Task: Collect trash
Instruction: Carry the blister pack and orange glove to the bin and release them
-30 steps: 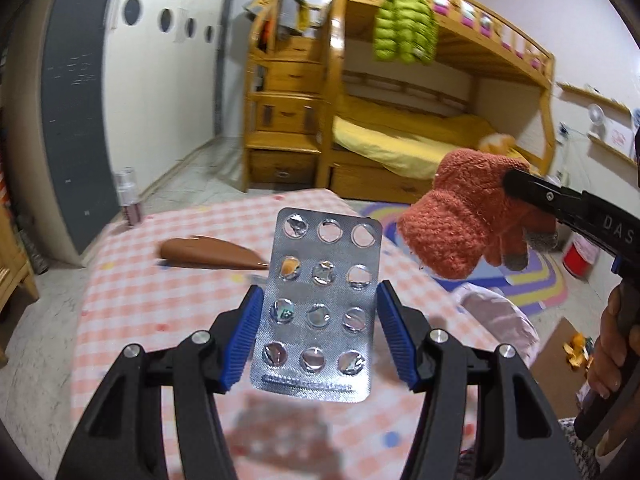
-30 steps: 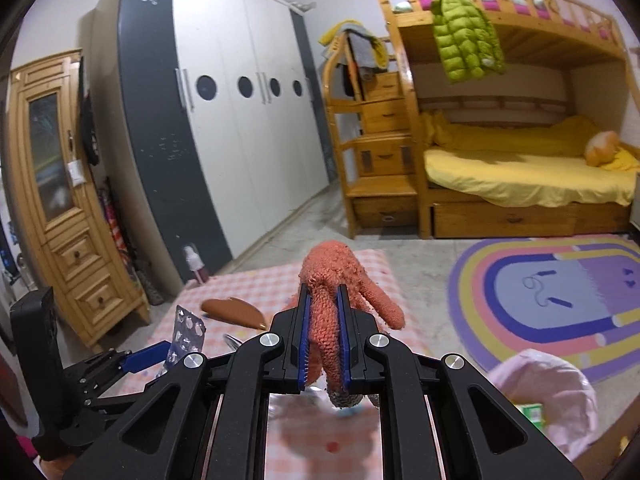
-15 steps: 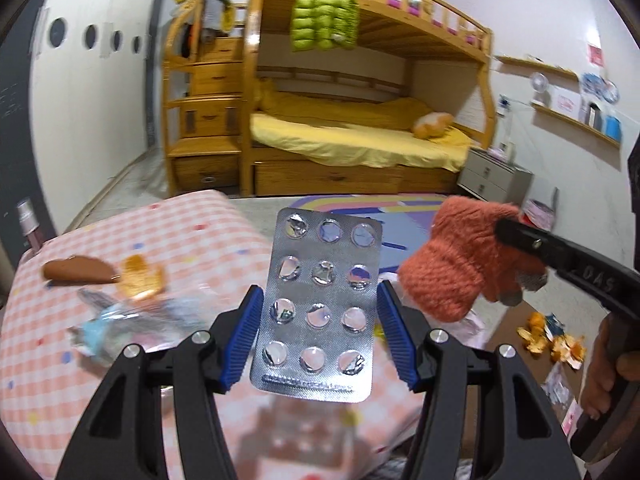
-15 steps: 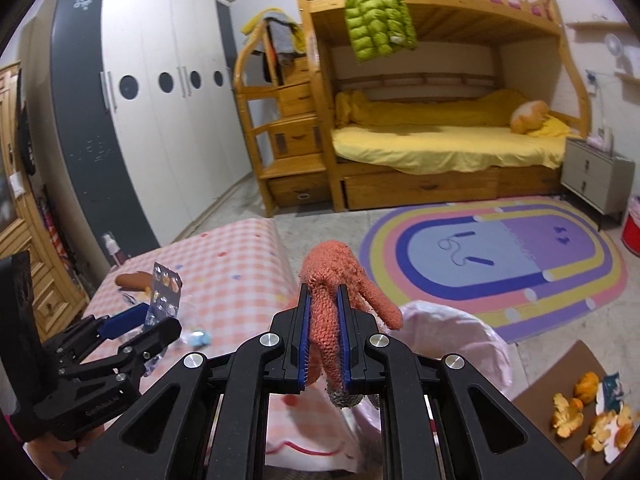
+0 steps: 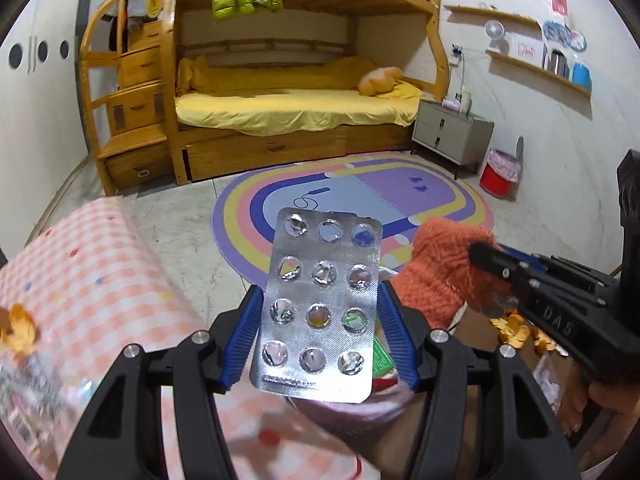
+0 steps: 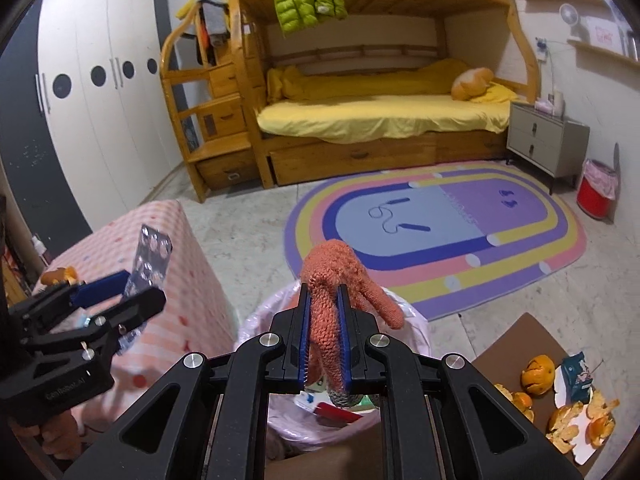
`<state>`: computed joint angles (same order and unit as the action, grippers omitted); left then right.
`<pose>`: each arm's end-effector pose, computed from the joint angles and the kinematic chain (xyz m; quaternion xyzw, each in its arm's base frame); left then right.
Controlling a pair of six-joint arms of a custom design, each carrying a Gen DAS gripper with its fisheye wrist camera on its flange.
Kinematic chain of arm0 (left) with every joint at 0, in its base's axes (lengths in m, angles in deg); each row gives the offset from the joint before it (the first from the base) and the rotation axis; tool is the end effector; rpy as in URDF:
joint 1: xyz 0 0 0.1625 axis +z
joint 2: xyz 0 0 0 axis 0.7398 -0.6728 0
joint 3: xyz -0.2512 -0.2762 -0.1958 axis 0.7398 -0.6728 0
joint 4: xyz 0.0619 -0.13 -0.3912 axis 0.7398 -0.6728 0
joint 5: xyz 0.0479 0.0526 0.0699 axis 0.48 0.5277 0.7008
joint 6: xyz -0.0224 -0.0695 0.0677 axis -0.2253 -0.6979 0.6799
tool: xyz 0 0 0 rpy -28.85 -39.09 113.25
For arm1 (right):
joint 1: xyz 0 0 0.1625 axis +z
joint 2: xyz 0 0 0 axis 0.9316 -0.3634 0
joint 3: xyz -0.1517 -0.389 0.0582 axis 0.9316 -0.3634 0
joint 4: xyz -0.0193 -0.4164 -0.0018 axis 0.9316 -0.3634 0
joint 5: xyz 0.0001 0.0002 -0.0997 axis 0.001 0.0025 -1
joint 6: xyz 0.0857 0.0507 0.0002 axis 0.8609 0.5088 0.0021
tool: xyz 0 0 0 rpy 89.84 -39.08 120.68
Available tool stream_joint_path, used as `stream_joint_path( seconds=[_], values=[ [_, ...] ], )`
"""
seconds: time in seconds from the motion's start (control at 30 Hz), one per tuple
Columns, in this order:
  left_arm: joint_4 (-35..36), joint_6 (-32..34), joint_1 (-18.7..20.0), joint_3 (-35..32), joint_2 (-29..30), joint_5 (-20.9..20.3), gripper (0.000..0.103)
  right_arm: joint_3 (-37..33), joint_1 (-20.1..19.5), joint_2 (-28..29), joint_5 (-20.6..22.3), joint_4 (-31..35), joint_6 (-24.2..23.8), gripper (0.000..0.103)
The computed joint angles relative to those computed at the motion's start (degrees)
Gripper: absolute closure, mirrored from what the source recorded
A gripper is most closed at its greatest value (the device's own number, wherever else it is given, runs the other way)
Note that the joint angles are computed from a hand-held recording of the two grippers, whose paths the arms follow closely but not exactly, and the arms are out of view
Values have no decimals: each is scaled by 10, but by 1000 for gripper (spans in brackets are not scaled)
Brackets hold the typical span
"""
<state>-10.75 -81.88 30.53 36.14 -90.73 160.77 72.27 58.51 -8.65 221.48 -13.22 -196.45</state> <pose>0.0347 -0.5012 0.2276 0.5458 0.8180 -0.1624 0.0808 0.3380 -0.3867 -0.1491 -0.1219 -0.7450 0.5248 0.3933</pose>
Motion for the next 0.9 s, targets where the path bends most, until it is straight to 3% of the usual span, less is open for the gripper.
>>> stream_joint_path(
  seconds=[0.07,0.17,0.23,0.3,0.33,0.53,0.67,0.9],
  values=[
    [9,-12,-5,-11,20,1,45,14,-11,-6,-12,-5,6,90],
    [13,-29,-5,-25,36,5,25,45,-29,-24,-34,-53,-19,87],
    [14,-35,-1,-34,38,13,23,63,-41,-36,-59,-78,-20,79],
    [10,-42,-1,-36,35,8,23,65,-40,-38,-63,-86,-21,62],
    [8,-45,1,-42,31,5,23,61,-37,-37,-59,-86,-23,61],
    [16,-56,14,-76,4,6,22,30,2,-30,-38,-64,-14,62],
    [30,-63,26,-95,-21,6,22,-1,30,-24,-33,-79,-65,64],
    [55,-36,67,-147,-52,15,19,-143,60,36,-79,17,-86,63]
  ],
)
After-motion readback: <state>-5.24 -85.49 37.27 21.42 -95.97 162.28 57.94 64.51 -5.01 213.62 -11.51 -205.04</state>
